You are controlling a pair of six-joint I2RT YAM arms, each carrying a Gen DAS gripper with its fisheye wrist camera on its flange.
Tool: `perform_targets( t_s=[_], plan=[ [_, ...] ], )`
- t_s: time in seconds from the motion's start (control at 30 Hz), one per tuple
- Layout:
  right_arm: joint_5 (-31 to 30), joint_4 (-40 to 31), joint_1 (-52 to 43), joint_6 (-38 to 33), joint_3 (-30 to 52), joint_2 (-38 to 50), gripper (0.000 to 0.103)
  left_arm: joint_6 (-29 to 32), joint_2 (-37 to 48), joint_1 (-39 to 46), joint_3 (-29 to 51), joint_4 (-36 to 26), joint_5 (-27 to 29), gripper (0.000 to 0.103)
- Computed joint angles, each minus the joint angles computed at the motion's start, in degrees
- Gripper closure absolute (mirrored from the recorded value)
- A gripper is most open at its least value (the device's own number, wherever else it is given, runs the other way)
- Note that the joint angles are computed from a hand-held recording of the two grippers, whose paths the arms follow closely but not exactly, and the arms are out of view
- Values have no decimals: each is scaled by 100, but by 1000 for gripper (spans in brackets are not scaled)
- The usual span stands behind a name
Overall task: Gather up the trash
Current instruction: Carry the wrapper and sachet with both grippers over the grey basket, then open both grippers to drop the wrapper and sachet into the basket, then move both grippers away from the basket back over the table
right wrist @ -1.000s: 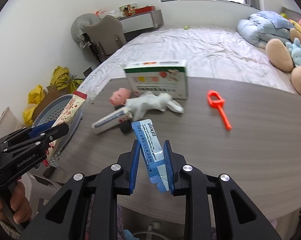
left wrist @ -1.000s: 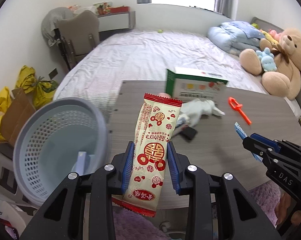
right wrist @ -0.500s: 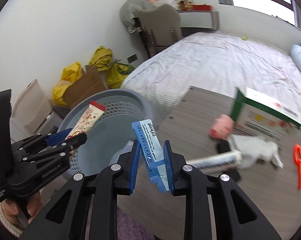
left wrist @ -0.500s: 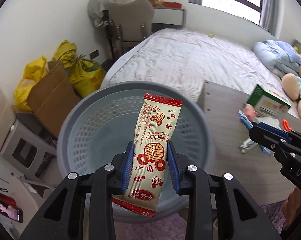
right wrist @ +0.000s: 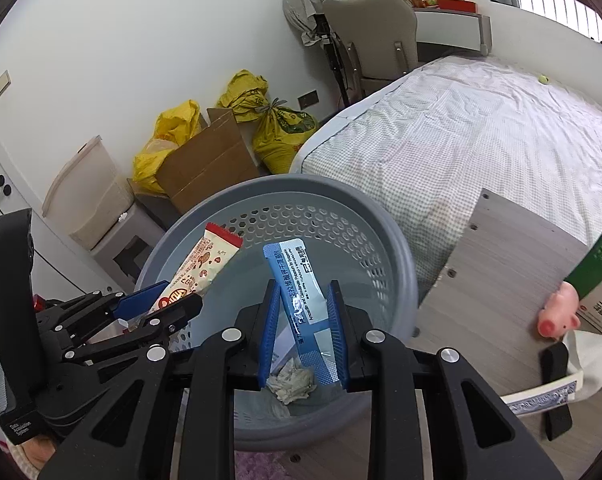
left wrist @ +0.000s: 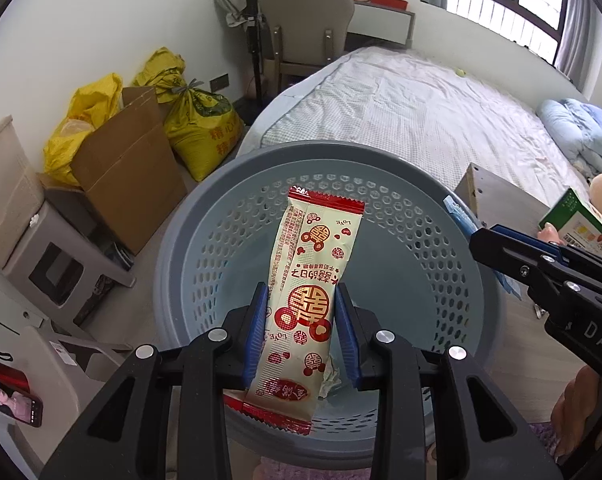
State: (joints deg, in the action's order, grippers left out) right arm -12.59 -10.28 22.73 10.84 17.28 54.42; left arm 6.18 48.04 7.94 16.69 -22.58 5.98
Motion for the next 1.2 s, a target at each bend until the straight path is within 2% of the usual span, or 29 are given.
perform_targets(
  t_s=[0.2, 0.33, 0.4, 0.43, 0.47, 0.5, 0.6, 0.67, 0.93, 1.2],
  plan=[
    [115, 307, 247, 67, 92, 516, 79, 48, 85, 277, -7, 53, 155, 68],
    [154, 375, 294, 64, 120, 627, 79, 75, 119, 407, 23, 60, 203, 62],
    [204, 383, 335, 94, 126, 609, 73, 114, 102, 518, 35, 43, 275, 52],
    [182, 386, 291, 65, 127, 597, 64, 129, 96, 560, 33, 56, 280, 44],
    [188, 406, 289, 75, 119, 583, 53, 125, 47, 576, 24, 51, 264, 40],
    [190, 412, 270, 89, 85, 507, 50, 144, 47, 607, 31, 61, 276, 40],
    [194, 365, 205, 87, 60, 414, 49, 149, 5, 644, 50, 9, 264, 37],
    [177, 319, 163, 90, 61, 392, 49, 84, -38, 621, 51, 15, 156, 25],
    [362, 113, 204, 111, 23, 131, 49, 49, -233, 567, 70, -115, 20, 24],
    [574, -270, 287, 183, -65, -459, 46, -94, -819, 465, 95, -528, -126, 13]
  ],
)
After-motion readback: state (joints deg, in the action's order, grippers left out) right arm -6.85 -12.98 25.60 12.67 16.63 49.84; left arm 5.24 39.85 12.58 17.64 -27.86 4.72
